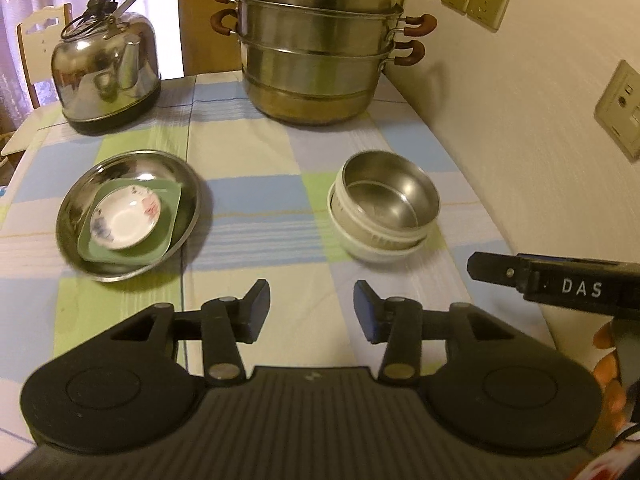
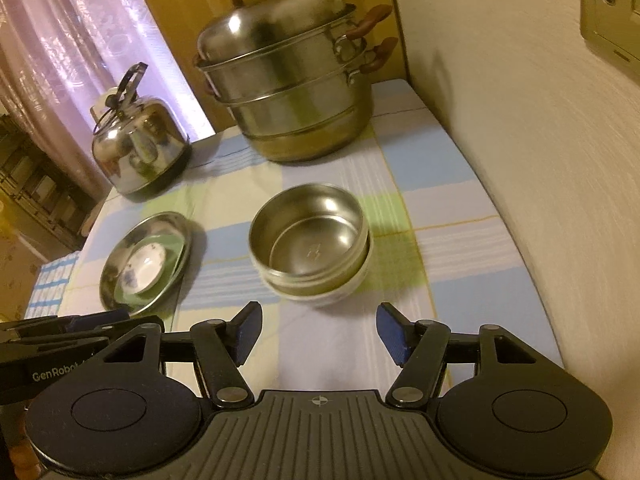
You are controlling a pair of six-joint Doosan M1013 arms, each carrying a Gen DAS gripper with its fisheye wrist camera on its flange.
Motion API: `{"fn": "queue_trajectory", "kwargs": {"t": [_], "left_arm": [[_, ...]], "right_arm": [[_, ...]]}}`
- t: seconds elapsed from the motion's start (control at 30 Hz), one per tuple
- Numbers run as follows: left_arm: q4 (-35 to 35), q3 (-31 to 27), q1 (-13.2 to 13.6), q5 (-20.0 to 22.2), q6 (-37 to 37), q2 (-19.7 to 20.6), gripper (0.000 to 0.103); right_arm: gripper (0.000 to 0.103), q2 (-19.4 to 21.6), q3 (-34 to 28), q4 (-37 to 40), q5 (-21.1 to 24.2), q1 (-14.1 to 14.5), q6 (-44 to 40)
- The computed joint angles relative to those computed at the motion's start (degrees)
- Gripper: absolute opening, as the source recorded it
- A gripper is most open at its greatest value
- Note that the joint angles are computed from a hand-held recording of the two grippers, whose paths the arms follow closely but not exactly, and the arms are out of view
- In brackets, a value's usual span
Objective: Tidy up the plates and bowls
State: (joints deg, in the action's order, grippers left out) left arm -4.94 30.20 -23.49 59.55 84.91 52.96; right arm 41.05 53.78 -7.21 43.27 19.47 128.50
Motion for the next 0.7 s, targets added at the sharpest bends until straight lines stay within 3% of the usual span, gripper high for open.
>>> {"fn": "queue_trajectory", "kwargs": {"t": [0.27,0.7], "left_arm": [[-1.0,10.7,0.8,-3.8,1.4,-5.8,0.046],[-3.5,20.6,2.8,-6.2,6.7,-11.2,0.046]], "right_arm": [[0.065,-1.5,2.4,0.8,0.5,1.7,1.0],[0.067,-1.8,3.6,-3.1,4.7,6.1,7.6]]}}
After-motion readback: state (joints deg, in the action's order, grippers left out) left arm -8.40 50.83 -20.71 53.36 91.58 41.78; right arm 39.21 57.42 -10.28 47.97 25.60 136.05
